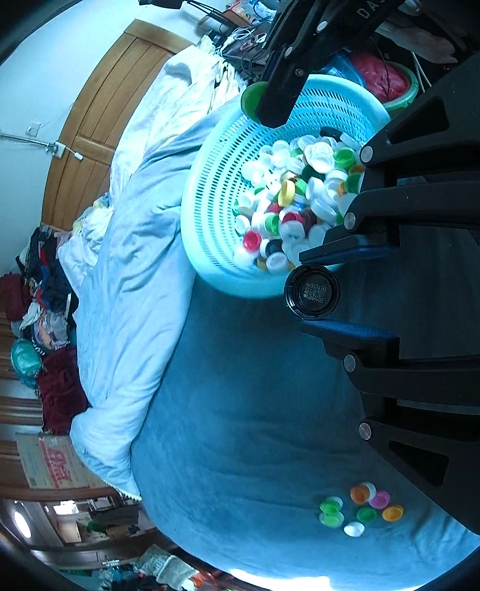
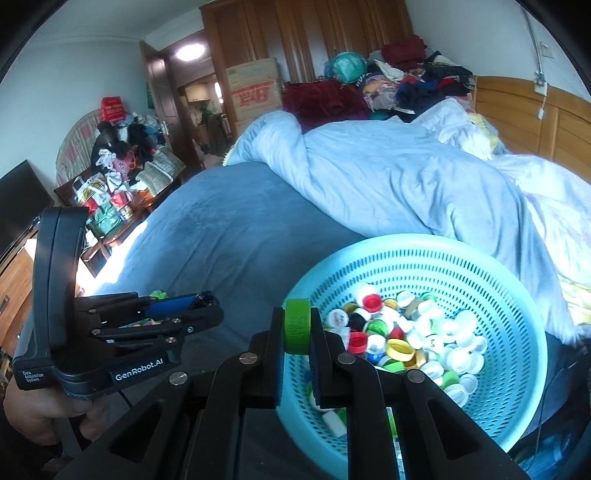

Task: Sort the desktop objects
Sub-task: 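Carry both caps over the blue basket and open both tools to drop them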

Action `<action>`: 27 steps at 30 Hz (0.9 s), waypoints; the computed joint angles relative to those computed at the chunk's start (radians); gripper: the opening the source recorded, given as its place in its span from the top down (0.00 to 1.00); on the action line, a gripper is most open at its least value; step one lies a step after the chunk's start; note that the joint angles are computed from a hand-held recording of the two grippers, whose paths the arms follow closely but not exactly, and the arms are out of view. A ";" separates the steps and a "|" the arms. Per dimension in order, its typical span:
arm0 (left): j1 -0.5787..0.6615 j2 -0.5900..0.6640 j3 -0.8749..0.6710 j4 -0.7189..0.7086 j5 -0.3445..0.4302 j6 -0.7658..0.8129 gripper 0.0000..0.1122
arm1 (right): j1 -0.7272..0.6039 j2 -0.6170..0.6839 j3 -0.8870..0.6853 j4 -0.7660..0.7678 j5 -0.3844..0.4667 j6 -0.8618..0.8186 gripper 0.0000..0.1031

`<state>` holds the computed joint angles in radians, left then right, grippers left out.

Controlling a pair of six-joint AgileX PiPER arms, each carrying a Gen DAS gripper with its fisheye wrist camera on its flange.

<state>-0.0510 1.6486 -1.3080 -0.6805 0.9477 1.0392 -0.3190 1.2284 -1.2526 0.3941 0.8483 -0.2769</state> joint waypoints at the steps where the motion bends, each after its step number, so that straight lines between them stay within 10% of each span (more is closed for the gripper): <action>1: -0.015 0.002 -0.005 0.005 -0.002 -0.012 0.78 | -0.020 0.002 -0.004 0.011 0.006 -0.013 0.88; 27: -0.437 0.144 -0.154 0.268 -0.015 -0.335 0.78 | -0.386 0.160 -0.103 0.146 0.169 -0.247 0.88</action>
